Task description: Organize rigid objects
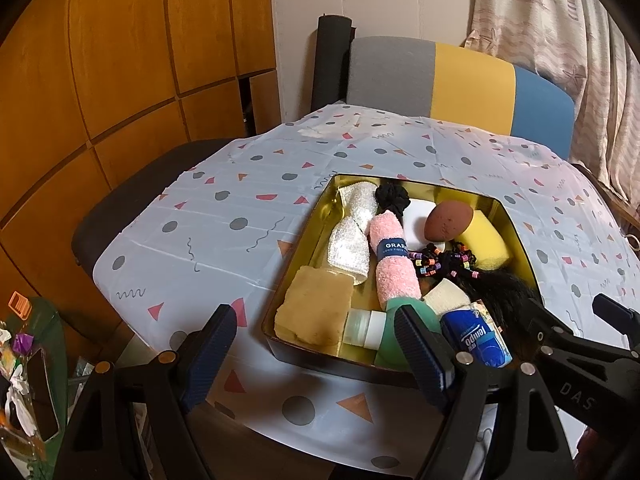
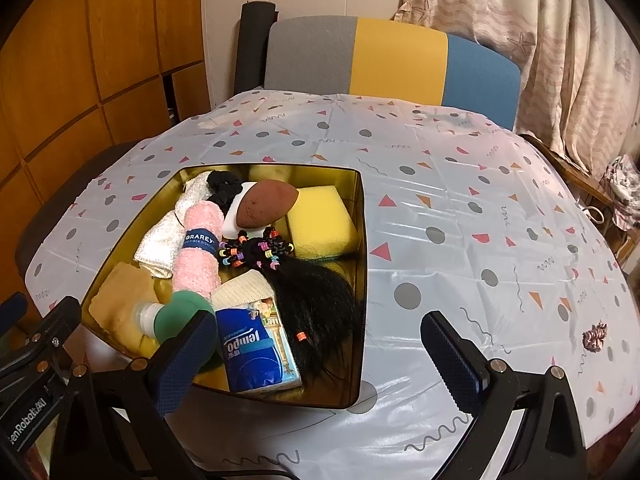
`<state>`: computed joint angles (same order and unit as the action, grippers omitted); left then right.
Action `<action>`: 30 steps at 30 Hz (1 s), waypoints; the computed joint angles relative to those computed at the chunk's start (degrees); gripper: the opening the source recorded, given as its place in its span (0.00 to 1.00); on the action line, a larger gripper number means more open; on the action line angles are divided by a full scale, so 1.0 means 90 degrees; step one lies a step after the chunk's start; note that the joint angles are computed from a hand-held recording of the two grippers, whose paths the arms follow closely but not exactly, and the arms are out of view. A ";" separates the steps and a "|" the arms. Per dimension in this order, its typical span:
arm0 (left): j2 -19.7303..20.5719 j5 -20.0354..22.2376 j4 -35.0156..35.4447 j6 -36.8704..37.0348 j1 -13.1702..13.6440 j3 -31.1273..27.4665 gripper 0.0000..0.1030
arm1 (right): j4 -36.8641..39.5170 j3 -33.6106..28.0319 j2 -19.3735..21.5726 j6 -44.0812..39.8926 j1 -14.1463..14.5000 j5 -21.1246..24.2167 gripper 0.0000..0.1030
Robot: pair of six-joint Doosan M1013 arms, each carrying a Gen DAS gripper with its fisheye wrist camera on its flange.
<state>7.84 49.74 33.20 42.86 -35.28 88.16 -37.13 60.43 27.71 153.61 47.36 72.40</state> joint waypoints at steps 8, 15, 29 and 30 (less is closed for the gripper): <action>0.0000 -0.0001 -0.0017 0.0008 -0.0001 0.0000 0.80 | 0.0008 -0.0003 0.0006 0.0007 -0.0001 0.0010 1.00; -0.0004 -0.0032 -0.0062 0.0045 0.0004 0.0013 0.80 | 0.0033 0.0018 0.0002 -0.0014 -0.0004 -0.0011 1.00; -0.0004 -0.0028 -0.0081 0.0082 0.0011 0.0011 0.80 | 0.0059 0.0073 -0.0023 0.0014 -0.0020 -0.0026 1.00; -0.0008 -0.0023 -0.0083 0.0080 0.0012 0.0014 0.80 | 0.0059 0.0073 -0.0023 0.0014 -0.0020 -0.0026 1.00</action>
<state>7.77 49.53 32.45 43.58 -35.17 88.28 -36.60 61.09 27.50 153.73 47.17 72.16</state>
